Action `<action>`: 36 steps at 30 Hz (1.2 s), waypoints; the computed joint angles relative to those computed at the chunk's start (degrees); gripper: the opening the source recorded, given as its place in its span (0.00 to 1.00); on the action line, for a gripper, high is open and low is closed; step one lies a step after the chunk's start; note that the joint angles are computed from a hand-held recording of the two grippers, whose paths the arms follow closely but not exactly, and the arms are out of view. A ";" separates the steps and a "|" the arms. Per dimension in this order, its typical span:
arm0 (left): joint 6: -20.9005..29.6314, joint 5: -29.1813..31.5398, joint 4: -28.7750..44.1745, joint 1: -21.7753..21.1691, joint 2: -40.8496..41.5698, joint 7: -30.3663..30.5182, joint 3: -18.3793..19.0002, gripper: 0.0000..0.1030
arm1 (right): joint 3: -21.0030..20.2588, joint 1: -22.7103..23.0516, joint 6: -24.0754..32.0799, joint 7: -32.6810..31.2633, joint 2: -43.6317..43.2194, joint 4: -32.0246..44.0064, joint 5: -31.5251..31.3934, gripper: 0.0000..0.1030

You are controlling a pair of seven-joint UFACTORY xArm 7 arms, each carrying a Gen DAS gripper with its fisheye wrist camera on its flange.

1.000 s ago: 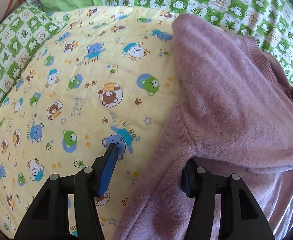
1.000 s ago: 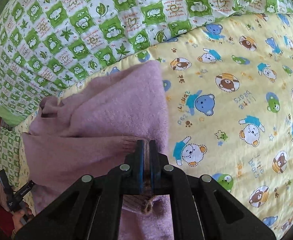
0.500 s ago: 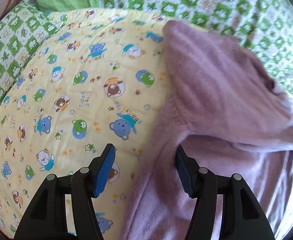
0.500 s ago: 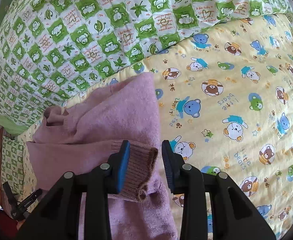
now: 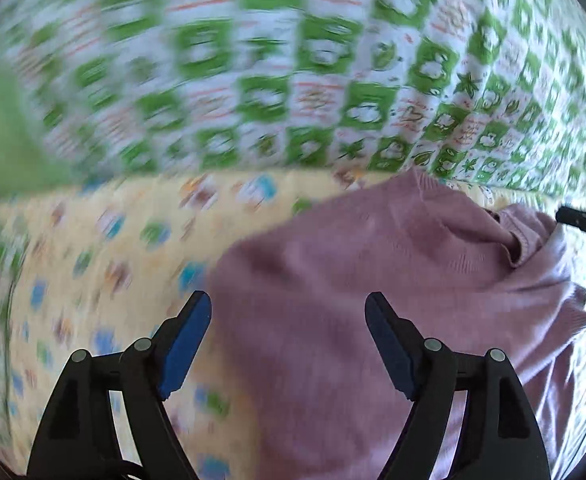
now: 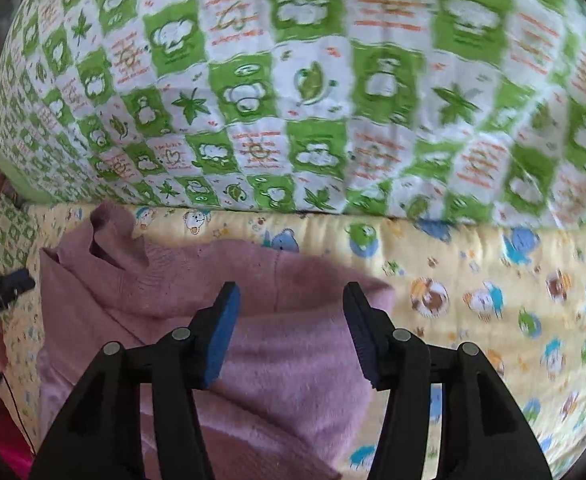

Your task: Fold small clothes

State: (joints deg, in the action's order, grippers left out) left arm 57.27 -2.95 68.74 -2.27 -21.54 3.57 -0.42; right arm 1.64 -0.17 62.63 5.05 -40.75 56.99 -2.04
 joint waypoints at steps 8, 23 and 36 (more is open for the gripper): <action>2.93 1.84 12.48 -0.90 15.32 4.02 -1.02 0.78 | -0.81 3.98 -0.04 -13.80 11.41 5.26 -0.18 0.62; -0.92 15.93 11.63 -2.91 17.41 -8.69 -3.75 0.61 | 4.66 -3.89 -7.73 0.77 7.55 -2.35 -11.36 0.06; 3.39 4.93 -11.76 0.17 -15.06 -7.45 0.93 0.70 | 2.59 0.50 2.11 10.69 -20.55 -9.38 -1.62 0.42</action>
